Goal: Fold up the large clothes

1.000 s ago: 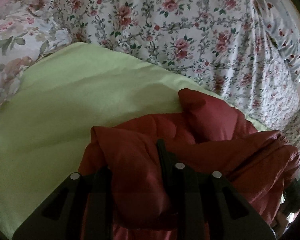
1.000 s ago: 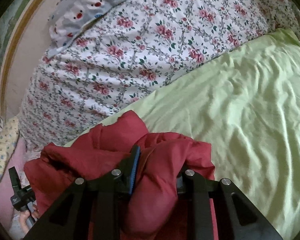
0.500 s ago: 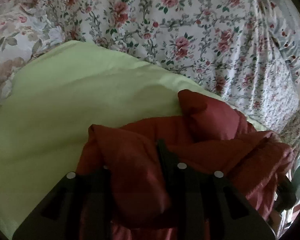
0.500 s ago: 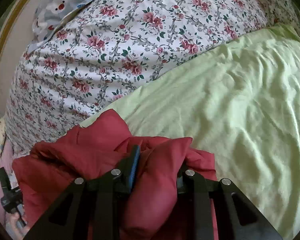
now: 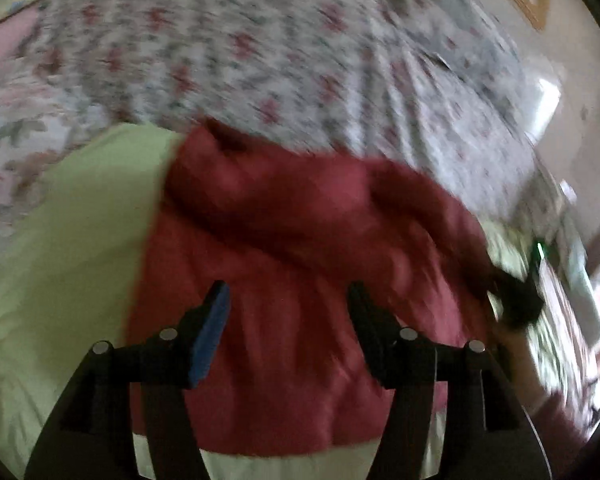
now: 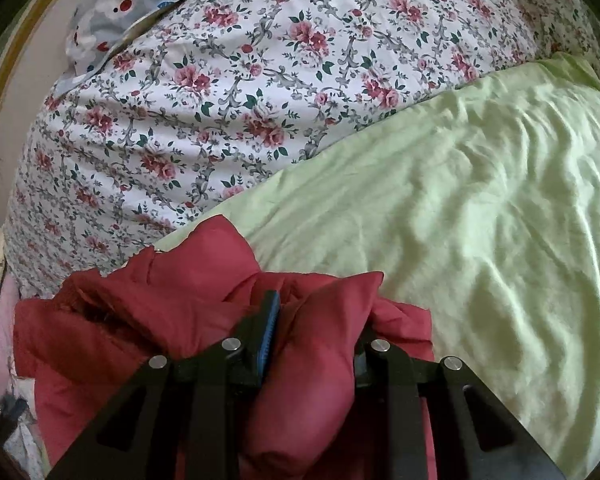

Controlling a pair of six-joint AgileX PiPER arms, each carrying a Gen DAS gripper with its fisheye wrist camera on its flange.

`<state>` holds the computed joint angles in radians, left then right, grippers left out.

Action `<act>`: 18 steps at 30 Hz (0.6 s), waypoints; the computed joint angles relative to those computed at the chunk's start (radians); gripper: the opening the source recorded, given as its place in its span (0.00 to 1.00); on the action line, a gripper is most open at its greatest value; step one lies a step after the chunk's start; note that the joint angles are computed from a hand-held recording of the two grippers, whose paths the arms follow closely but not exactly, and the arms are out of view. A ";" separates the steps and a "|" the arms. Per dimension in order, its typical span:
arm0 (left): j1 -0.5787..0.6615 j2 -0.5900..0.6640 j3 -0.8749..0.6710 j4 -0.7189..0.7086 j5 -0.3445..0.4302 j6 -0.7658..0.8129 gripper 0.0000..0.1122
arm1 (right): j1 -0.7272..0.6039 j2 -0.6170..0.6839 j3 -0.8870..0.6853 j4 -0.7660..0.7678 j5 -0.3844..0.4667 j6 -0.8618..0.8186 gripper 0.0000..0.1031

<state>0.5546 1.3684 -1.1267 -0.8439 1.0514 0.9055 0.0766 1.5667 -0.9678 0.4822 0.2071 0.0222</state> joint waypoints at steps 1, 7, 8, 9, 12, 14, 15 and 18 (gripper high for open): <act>-0.028 -0.015 0.029 0.009 -0.012 0.011 0.53 | 0.000 0.002 -0.003 -0.003 0.002 0.002 0.24; -0.287 -0.004 0.124 0.235 -0.303 -0.162 0.57 | 0.004 -0.023 0.005 -0.013 0.005 0.005 0.30; -0.305 0.013 0.130 0.251 -0.345 -0.181 0.58 | 0.005 -0.037 0.009 -0.019 0.011 0.011 0.32; -0.314 0.029 0.131 0.252 -0.370 -0.185 0.59 | 0.004 -0.052 0.010 -0.024 0.023 0.018 0.33; -0.306 0.057 0.130 0.222 -0.386 -0.161 0.59 | 0.004 -0.120 0.020 -0.058 0.060 0.050 0.42; -0.318 0.063 0.127 0.235 -0.402 -0.177 0.59 | 0.020 -0.183 0.039 -0.165 0.070 0.154 0.54; -0.324 0.062 0.127 0.243 -0.408 -0.186 0.59 | 0.033 -0.217 0.051 -0.219 0.070 0.208 0.57; -0.339 0.052 0.141 0.266 -0.429 -0.210 0.59 | 0.123 -0.321 0.093 -0.412 0.063 0.360 0.67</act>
<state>0.2158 1.4205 -0.9858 -0.5776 0.6229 0.6952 0.1996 1.2454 -0.8750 0.0697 0.2702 0.3826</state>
